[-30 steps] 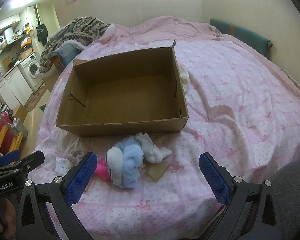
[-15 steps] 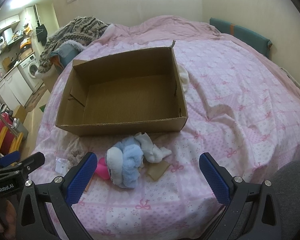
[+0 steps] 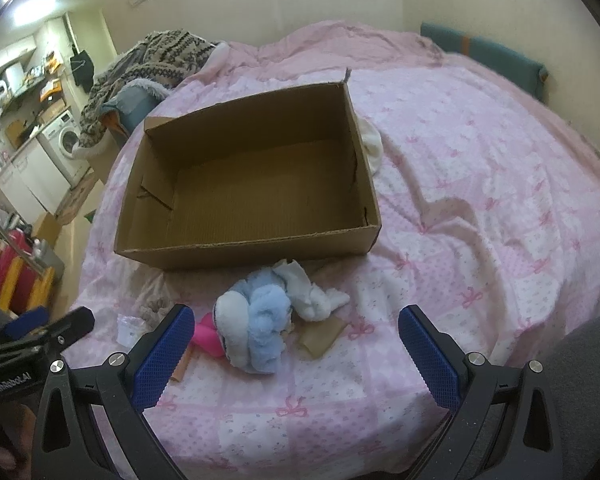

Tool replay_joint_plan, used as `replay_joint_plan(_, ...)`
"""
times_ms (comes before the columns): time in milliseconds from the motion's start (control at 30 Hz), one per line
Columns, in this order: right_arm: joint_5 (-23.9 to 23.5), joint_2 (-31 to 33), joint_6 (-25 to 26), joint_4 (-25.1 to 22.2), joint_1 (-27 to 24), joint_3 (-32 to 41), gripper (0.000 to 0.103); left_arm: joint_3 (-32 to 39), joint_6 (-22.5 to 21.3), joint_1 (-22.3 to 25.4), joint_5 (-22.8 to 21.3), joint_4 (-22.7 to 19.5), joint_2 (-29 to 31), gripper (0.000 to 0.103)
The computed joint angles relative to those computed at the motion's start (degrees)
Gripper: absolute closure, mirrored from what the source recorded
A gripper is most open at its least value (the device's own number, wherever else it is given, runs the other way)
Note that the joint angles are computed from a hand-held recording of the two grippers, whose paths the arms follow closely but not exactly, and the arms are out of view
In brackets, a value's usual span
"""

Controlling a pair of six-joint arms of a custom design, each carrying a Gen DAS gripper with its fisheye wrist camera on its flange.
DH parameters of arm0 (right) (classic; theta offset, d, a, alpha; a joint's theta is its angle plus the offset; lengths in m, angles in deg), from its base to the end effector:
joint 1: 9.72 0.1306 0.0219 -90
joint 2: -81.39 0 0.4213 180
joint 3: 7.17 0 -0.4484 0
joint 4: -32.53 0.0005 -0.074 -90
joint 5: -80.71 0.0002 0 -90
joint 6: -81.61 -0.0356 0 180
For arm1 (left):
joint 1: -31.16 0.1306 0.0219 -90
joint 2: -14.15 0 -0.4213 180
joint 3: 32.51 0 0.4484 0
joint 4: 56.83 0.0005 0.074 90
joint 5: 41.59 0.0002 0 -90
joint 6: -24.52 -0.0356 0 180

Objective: Organize soft objects
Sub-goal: 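Grasp the light-blue plush toy with the right gripper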

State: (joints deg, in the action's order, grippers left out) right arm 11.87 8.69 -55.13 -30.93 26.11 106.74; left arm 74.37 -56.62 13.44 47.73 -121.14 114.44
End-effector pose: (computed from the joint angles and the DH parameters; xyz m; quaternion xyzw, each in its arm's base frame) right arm 0.5357 0.3703 0.4946 0.1417 0.9329 0.0528 0.3268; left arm 0.5724 -0.1830 0.5038 0.0726 0.9578 -0.0584 0.2718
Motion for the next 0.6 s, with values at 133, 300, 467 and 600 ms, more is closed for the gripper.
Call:
replay_joint_plan(133, -8.85, -1.9, -3.79, 2.71, -2.71, -1.92, 0.0, 6.16, 2.31, 1.57, 2.04, -5.49, 3.84, 0.0)
replay_joint_plan(300, -22.77, -2.46, -11.72, 4.06, -6.34, -3.3, 0.0, 14.69, 2.05, 2.51, 2.61, -13.64, 9.8, 0.0)
replay_joint_plan(467, -33.0, 0.17, -15.49, 5.29, -7.64, -2.54, 0.0, 17.07, 1.55, 3.09, 1.27, -15.29, 12.37, 0.0)
replay_joint_plan(600, -34.99, 4.57, -12.89, 2.2, -6.68, 2.38, 0.002, 15.84, 1.28, 3.37, 1.53, -15.2, 12.81, 0.0)
